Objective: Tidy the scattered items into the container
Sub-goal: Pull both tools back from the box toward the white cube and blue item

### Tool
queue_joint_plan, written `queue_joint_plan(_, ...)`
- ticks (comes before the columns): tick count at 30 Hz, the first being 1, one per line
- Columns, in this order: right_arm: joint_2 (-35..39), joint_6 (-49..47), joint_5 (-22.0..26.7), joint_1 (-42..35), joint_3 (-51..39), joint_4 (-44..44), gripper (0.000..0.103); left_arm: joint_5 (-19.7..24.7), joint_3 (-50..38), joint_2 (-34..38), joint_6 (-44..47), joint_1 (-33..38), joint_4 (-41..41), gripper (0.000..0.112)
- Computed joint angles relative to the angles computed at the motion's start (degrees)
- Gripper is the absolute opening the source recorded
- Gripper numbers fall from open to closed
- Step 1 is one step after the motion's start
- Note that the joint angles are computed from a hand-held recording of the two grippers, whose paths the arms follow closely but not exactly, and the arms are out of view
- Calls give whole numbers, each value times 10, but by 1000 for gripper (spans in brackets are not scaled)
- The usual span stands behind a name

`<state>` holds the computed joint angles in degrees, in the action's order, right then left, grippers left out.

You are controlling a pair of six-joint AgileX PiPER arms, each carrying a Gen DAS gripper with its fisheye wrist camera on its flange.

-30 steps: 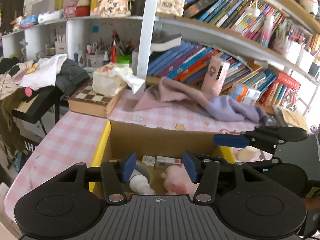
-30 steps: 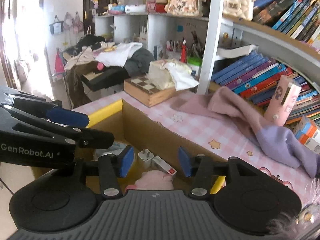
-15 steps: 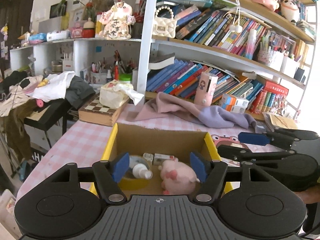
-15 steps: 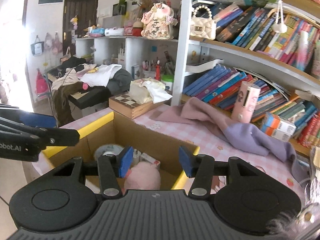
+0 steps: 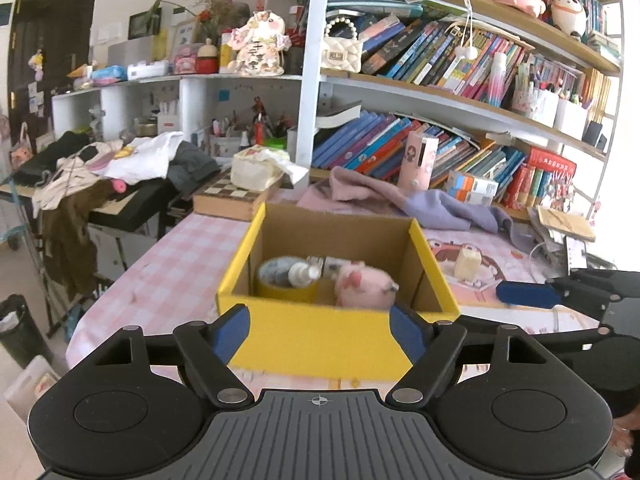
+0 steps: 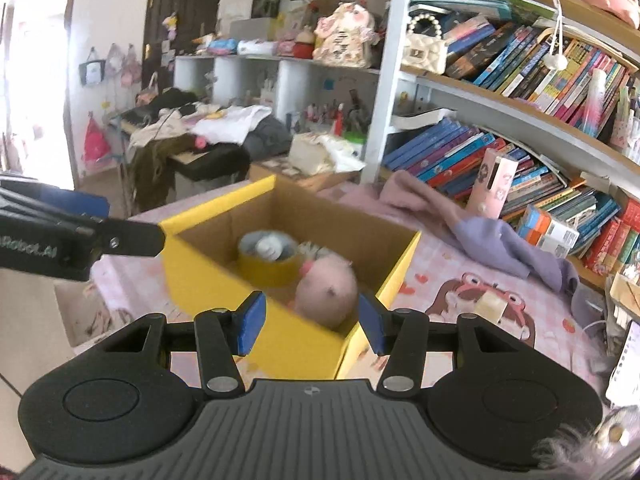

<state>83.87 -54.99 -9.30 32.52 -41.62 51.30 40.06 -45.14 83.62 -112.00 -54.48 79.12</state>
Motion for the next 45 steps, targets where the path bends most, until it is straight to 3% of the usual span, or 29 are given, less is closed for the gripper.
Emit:
queue_joint_plan(9, -78, -95, -74, 92, 97, 165, 50, 57, 38, -18, -45, -82, -28, 80)
queue_joint_plan(17, -119, -210, -125, 143, 128, 298, 53, 76, 46, -4, -76, -129, -37, 84)
queue_joint_plan(31, -141, -291, -178, 181, 178, 385, 69, 46, 21, 42, -53, -141, -55, 89)
queue_joint_plan(37, -134, -310, -204, 176, 190, 421, 85, 5, -17, 72, 15, -125, -87, 93)
queue_joint_plan(45, -139, -332, -197, 127, 202, 438, 91, -54, -74, 121, 98, -96, -123, 98)
